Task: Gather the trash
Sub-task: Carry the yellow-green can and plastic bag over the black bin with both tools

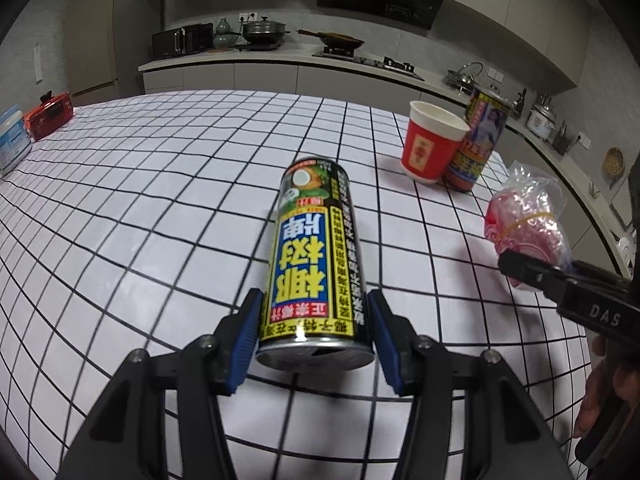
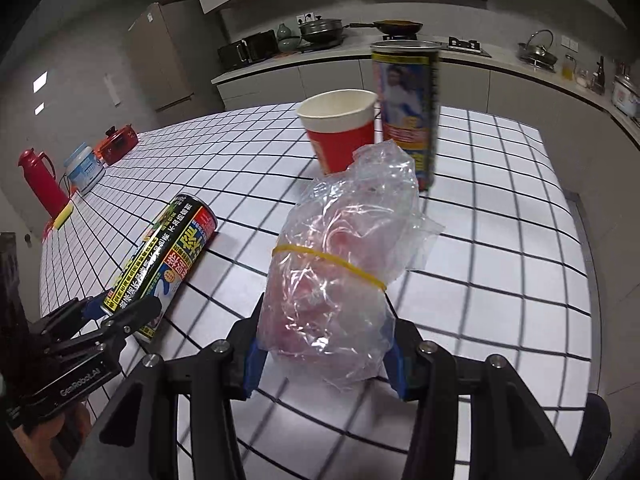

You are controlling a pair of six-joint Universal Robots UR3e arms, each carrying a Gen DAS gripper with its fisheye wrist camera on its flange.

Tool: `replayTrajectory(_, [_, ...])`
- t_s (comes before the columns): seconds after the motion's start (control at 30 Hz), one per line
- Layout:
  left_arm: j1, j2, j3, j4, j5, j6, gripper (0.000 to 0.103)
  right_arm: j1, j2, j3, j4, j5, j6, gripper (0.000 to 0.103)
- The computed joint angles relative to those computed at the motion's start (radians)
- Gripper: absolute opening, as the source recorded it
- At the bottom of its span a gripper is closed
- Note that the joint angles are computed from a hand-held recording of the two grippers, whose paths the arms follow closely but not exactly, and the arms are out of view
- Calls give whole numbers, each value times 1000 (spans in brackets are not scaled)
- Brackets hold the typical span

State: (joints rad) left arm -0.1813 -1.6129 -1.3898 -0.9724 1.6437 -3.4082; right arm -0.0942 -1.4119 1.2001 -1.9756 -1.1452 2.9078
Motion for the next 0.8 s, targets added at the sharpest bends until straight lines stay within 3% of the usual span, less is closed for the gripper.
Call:
replayTrajectory(0.13, [-29,-39,42,-8,36,-10,55,-28,-36,47,-1,13,-18,52])
replayTrajectory(0.2, [-28,-108,131,-42,43,-6,64,-48,-47,62,4,19,-31,52])
replayTrajectory(0.23, [-28,-145,180,-66,51,0,76,-52,-46,61,6,18,-31,52])
replayTrajectory(0.33, [-12,-235,302,-105,50,-9,80,-70,-52,64,15,18,-43,52])
replayTrajectory(0.4, [8,-289,379,-142,8,13,77,-71,-45,50,20,8,-43,52])
replayTrajectory(0.43, [12,-313,414,-168,-6,30,55,-73,-44,50,19,6,-44,52])
replayTrajectory(0.8, [-88,-193,285,-78,47,-15,54,-141,-73,33,55,36,-71,52])
